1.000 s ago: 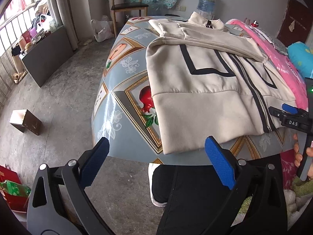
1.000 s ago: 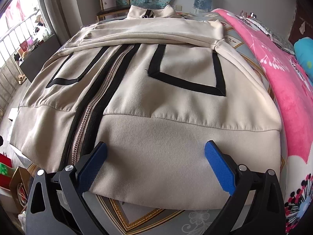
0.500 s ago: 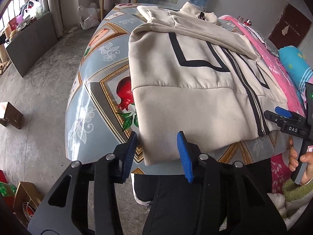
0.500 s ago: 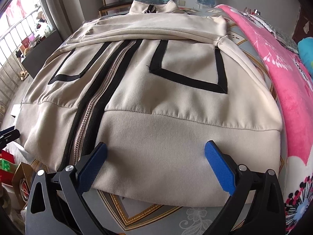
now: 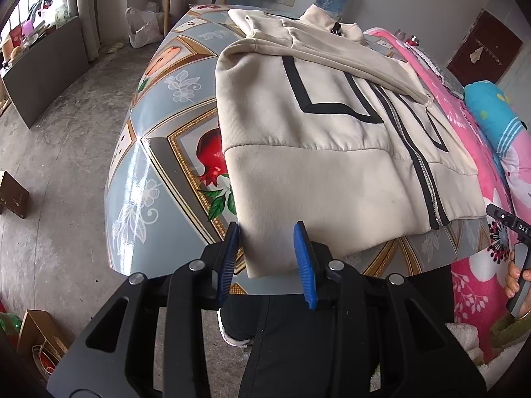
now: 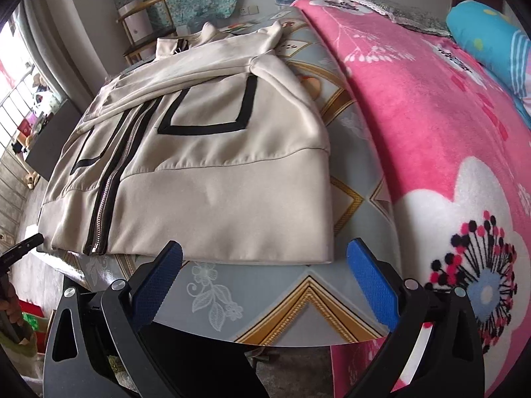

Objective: Fold large clothes

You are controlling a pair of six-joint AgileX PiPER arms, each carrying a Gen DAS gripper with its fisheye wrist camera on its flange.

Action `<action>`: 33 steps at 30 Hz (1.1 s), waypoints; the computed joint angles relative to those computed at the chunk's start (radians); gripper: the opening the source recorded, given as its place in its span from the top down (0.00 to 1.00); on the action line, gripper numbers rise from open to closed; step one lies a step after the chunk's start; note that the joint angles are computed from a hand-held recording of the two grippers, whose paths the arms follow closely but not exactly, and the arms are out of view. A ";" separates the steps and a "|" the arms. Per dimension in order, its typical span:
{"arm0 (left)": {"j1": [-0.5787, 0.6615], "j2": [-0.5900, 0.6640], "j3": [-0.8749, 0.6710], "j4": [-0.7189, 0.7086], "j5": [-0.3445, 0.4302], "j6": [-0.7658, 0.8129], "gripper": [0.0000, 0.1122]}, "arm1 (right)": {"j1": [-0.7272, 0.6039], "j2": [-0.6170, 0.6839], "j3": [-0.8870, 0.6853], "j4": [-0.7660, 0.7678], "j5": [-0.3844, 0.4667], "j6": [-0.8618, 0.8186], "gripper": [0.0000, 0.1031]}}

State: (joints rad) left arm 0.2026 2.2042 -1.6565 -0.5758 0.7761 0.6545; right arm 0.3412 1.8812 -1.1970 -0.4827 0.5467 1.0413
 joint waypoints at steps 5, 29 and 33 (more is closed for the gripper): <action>0.000 0.003 -0.005 0.008 0.003 0.002 0.72 | -0.072 -0.009 0.036 0.099 -0.071 -0.052 0.21; -0.072 -0.101 0.120 0.173 -0.184 -0.079 0.96 | 0.049 0.011 -0.025 -0.157 0.065 0.175 0.90; -0.016 -0.185 0.135 -0.005 -0.134 0.064 0.96 | 0.063 -0.082 0.004 -0.191 0.070 0.189 0.91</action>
